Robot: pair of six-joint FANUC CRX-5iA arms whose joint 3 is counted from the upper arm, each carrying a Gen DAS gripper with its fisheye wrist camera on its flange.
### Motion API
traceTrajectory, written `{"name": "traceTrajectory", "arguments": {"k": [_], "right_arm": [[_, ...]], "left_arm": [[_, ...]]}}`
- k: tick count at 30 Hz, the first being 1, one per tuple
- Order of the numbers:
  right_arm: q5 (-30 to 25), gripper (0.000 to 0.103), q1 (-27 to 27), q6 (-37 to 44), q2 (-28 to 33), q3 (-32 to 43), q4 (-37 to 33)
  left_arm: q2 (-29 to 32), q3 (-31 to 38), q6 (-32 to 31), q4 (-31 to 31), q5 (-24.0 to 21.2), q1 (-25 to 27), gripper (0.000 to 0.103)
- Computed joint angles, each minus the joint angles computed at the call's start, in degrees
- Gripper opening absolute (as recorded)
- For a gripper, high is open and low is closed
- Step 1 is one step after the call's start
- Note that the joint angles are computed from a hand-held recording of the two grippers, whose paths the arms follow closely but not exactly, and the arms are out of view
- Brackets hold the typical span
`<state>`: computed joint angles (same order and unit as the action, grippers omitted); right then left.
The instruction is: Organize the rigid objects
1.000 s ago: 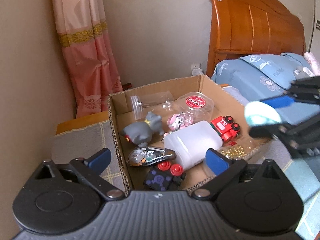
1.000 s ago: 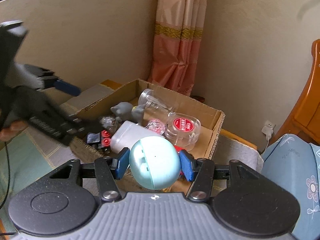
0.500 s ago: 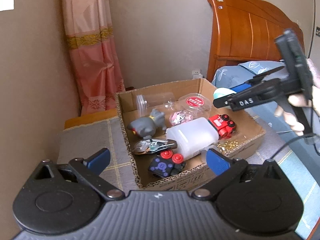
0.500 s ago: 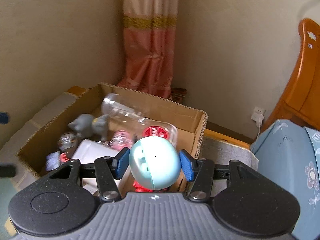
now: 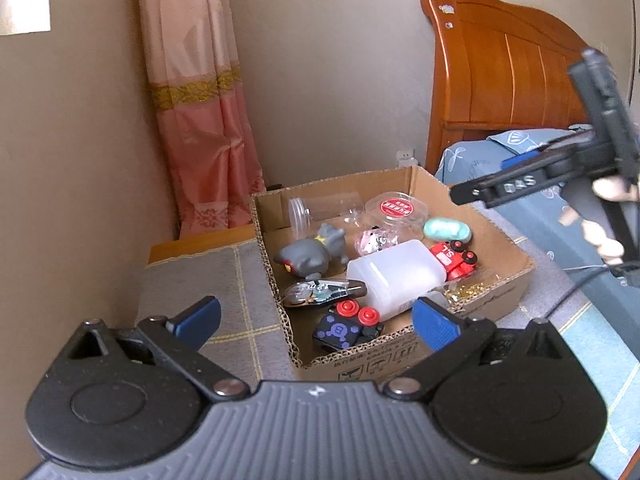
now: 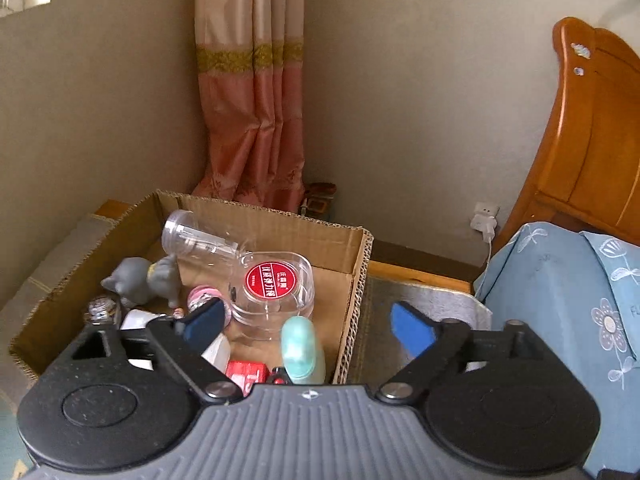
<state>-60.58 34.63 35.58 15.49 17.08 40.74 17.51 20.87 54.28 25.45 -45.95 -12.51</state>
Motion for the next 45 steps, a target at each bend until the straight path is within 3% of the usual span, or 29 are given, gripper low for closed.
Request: {"name": "traceTrajectory", "arguments": {"k": [7, 11, 15, 19, 25, 35, 45], "right_arm": [[-5.3, 0.103, 6.1, -5.7, -4.0, -2.8, 2.3], [-9.4, 0.103, 10.6, -12.2, -6.1, -6.0, 3.0], [-14.8, 0.103, 15.3, -20.7, -6.6, -8.1, 2.0], [-18.6, 0.103, 19.1, -26.5, -6.6, -8.4, 0.5], [-25.3, 0.103, 22.7, -27.4, -5.2, -5.8, 2.3], [-27.2, 0.103, 24.8, -29.3, -6.3, -5.1, 7.7], [-27.6, 0.103, 24.8, -29.7, -6.2, -4.9, 8.4]], "left_arm": [[-5.1, -6.7, 2.4, -0.8, 4.3, -0.1, 0.102], [-8.3, -9.4, 9.3, -8.4, 6.5, -1.2, 0.102], [-9.4, -7.0, 20.6, -20.7, 0.7, -3.7, 0.102], [-10.9, -8.4, 23.6, -20.1, -2.5, -4.1, 0.102], [-12.4, -7.2, 26.5, -21.3, -8.0, -5.0, 0.102], [-14.6, -5.5, 27.7, -23.5, -7.3, -6.7, 0.102], [-13.6, -3.5, 30.9, -25.1, -8.9, -7.2, 0.102]]}}
